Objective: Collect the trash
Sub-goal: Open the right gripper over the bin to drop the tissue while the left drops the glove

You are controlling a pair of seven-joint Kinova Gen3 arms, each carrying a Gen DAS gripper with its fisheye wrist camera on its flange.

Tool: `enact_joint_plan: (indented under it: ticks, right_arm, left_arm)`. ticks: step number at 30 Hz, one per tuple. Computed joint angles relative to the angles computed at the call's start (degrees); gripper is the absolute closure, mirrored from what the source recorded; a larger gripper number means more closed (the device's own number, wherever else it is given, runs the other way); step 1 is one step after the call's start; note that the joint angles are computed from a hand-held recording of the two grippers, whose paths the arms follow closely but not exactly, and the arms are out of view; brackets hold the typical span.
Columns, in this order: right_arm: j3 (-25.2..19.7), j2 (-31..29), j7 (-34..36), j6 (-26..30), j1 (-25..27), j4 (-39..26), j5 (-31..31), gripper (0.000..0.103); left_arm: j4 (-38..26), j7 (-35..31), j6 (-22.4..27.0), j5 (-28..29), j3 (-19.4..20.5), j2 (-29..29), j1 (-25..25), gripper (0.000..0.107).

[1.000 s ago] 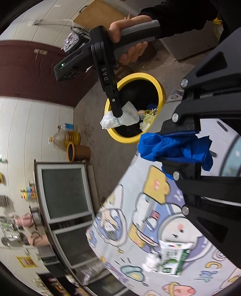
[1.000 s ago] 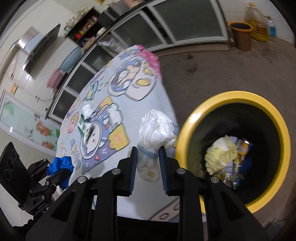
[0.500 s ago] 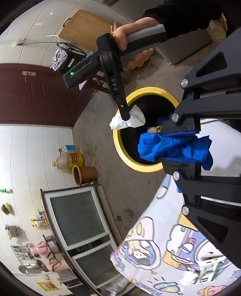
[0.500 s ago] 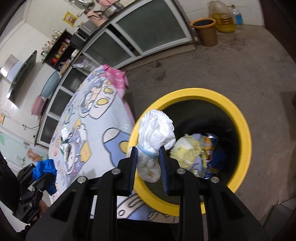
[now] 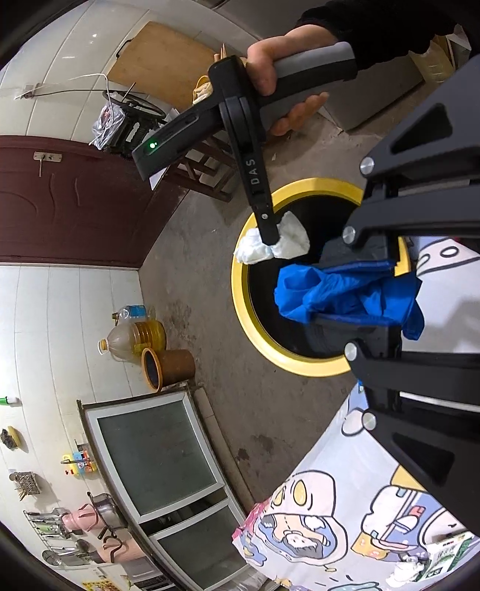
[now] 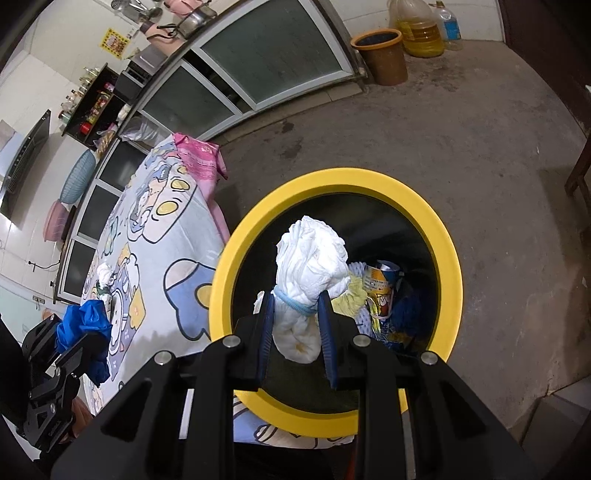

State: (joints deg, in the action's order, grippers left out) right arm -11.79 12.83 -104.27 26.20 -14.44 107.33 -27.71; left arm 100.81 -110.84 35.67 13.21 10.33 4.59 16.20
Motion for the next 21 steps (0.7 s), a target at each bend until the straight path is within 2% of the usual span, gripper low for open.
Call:
enact_joint_plan:
  ticks: [9,16,17,18,19,20,21]
  right_arm:
    - [0.95,1.49,-2.57,1.09,-0.95,-0.88,2.32,0.079]
    - [-0.27,2.6,-0.51,2.25,1.27,-1.24,-0.12,0.078]
    - [0.11,2.88,-0.92,2.77,1.02,-1.7,0.28,0.077]
    - [0.57,2.93,-1.66,3.1,0.58,-1.86,0.92,0.071]
    - [0.87,2.95,-2.24,3.14,0.34,-1.88,1.31,0.062]
    - [0.82,2.89,-2.37,3.0,0.57,-1.66,1.05,0.057]
    - [0.63,2.79,-2.19,2.79,1.05,-1.31,0.48,0.054]
  left_arm:
    - [-1.12,0.1,-0.73,1.25,0.44,3.17,-0.12,0.091]
    - [-2.22,0.82,-1.13,2.28,0.72,5.68,-0.71,0.088]
    - [-2.14,1.49,-1.33,2.04,0.68,5.68,-0.47,0.081]
    - [-1.9,2.01,-1.74,2.08,0.57,5.62,-0.51,0.065]
    - [-1.35,2.08,-2.49,2.46,0.56,5.31,-0.79,0.055]
    - [-0.61,1.66,-3.42,3.15,0.66,4.9,-1.25,0.038]
    - [0.06,1.06,-4.23,4.08,0.75,4.37,-1.85,0.029]
